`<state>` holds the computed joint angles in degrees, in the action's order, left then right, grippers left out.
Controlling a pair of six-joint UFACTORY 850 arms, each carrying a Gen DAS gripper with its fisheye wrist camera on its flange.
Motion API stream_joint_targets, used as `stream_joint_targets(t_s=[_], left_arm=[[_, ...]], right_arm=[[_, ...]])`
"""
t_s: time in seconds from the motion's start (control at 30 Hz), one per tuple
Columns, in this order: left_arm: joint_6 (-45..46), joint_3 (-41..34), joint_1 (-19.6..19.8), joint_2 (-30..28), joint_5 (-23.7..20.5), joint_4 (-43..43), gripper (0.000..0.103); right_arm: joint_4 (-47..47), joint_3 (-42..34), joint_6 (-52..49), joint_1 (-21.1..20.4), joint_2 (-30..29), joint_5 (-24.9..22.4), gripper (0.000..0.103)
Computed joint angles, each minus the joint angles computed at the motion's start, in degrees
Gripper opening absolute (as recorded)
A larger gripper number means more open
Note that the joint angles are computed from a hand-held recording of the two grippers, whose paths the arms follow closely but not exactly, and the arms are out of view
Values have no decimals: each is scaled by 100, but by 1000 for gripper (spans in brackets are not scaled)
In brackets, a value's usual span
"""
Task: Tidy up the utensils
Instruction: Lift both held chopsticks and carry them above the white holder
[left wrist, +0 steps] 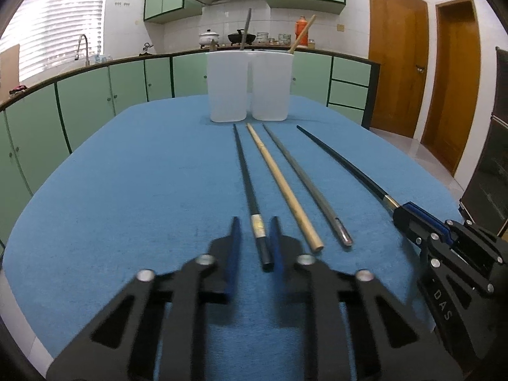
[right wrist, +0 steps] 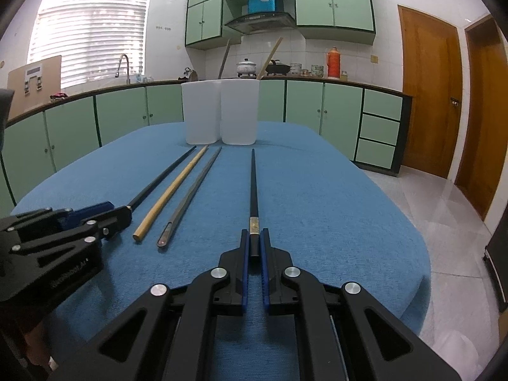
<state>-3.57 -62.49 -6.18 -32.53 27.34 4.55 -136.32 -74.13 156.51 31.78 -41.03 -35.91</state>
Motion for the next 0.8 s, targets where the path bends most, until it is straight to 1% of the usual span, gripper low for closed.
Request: stream_joint_targets(t_s=[0.1, 0.2, 0.27, 0.47, 0.63, 0.8], left_arm=[[257, 6, -43, 5, 0, -212, 8], [106, 0, -13, 27, -31, -110, 6], [132, 33, -5, 63, 25, -139, 6], [419, 277, 2, 316, 468, -430, 6], [422, 389, 54, 544, 761, -394, 6], [337, 427, 120, 809, 1042, -217, 6]], right_arm=[[-54, 40, 75, -19, 25, -22, 7], [-111, 65, 122, -29, 51, -54, 7], [-104, 78, 107, -18, 62, -99, 7], [-160, 176, 101, -10, 153, -337, 7], [-317, 286, 158, -35, 321, -521, 7], [-695, 330, 337, -119, 571, -605, 7]])
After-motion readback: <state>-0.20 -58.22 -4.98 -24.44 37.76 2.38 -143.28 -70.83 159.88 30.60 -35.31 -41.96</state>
